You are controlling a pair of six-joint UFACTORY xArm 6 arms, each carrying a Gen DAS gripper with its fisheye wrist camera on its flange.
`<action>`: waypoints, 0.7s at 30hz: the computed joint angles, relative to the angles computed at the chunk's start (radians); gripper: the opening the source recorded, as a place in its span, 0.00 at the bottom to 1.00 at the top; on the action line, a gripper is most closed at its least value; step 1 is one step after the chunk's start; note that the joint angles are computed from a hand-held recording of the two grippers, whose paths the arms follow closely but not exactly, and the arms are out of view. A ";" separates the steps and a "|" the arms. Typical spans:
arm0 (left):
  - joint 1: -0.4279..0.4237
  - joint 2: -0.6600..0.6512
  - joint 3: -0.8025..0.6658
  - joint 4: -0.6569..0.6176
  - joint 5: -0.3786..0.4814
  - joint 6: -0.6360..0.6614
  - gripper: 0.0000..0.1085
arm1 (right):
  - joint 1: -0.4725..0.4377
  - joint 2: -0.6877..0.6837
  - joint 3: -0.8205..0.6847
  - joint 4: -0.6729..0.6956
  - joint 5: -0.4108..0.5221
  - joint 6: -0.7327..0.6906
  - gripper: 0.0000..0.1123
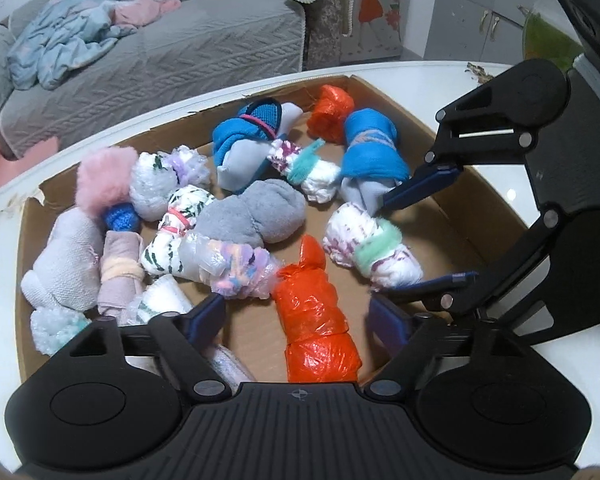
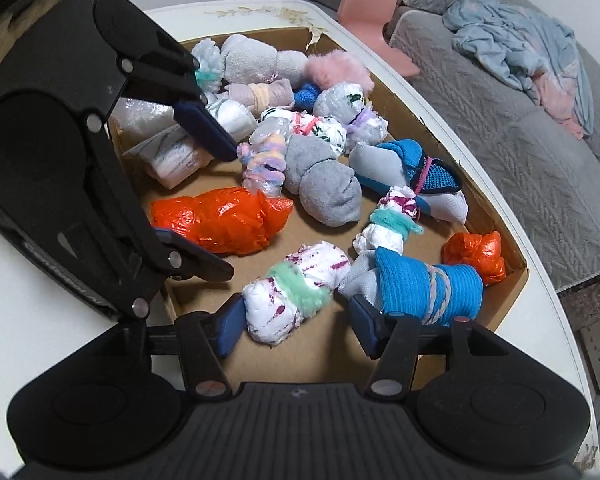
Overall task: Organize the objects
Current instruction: 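Open both tools to release the orange bundle and white sock in the box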
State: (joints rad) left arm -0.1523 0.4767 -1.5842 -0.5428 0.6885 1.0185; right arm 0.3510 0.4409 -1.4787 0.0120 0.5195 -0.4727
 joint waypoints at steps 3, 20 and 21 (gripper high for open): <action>0.001 -0.010 0.003 -0.006 0.000 0.007 0.82 | 0.002 -0.005 -0.007 -0.010 0.018 0.007 0.57; 0.025 -0.102 0.086 -0.077 -0.022 -0.073 0.94 | 0.014 -0.096 0.098 -0.073 -0.069 0.146 0.78; 0.025 -0.107 0.094 -0.071 -0.035 -0.094 0.94 | 0.016 -0.102 0.105 -0.060 -0.073 0.145 0.83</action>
State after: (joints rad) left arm -0.1270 0.3696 -1.4902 -0.6138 0.6533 0.9241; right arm 0.3674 0.3388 -1.3732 -0.0483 0.4460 -0.3280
